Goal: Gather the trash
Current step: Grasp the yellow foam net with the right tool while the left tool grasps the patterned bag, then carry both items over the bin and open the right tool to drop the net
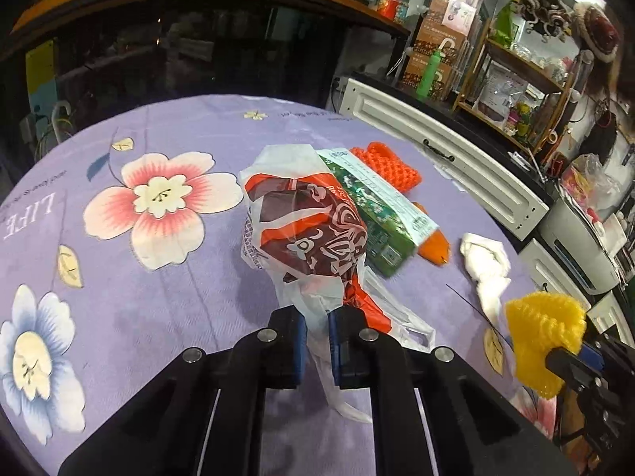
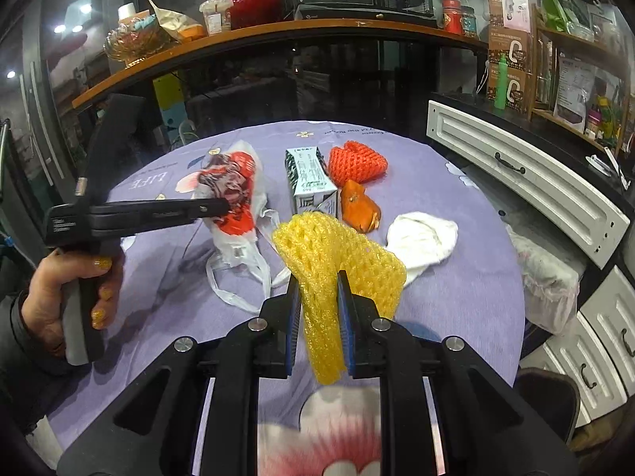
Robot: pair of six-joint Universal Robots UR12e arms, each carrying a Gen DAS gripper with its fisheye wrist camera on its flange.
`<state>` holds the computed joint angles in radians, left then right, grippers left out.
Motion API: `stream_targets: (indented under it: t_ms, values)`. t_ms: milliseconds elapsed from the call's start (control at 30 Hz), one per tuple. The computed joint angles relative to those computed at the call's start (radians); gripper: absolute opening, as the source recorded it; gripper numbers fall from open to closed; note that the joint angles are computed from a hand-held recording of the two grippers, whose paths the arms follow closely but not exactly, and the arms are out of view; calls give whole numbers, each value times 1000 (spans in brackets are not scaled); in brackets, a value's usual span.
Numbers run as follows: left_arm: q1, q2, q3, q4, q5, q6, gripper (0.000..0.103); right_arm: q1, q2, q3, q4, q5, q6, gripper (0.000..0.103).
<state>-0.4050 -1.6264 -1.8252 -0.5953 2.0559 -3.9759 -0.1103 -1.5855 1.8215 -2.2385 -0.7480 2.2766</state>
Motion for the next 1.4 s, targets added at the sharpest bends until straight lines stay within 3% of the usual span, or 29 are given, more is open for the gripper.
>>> stream_targets:
  t_ms: [300, 600, 933, 1167, 1400]
  values:
    - [-118, 11, 4, 14, 149, -31, 10, -79, -64, 50, 75, 61, -70, 18]
    - [-211, -25, 45, 50, 219, -16, 10, -172, -119, 95, 129, 99, -138, 18]
    - [-254, -109, 126, 150, 171, 109, 10, -268, -138, 125, 125, 98, -150, 18]
    - [-271, -182, 206, 205, 107, 222, 10, -319, -118, 131, 56, 62, -85, 18]
    - [-269, -245, 280, 212, 2, 274, 10, -350, -65, 131, -42, -20, 13, 18]
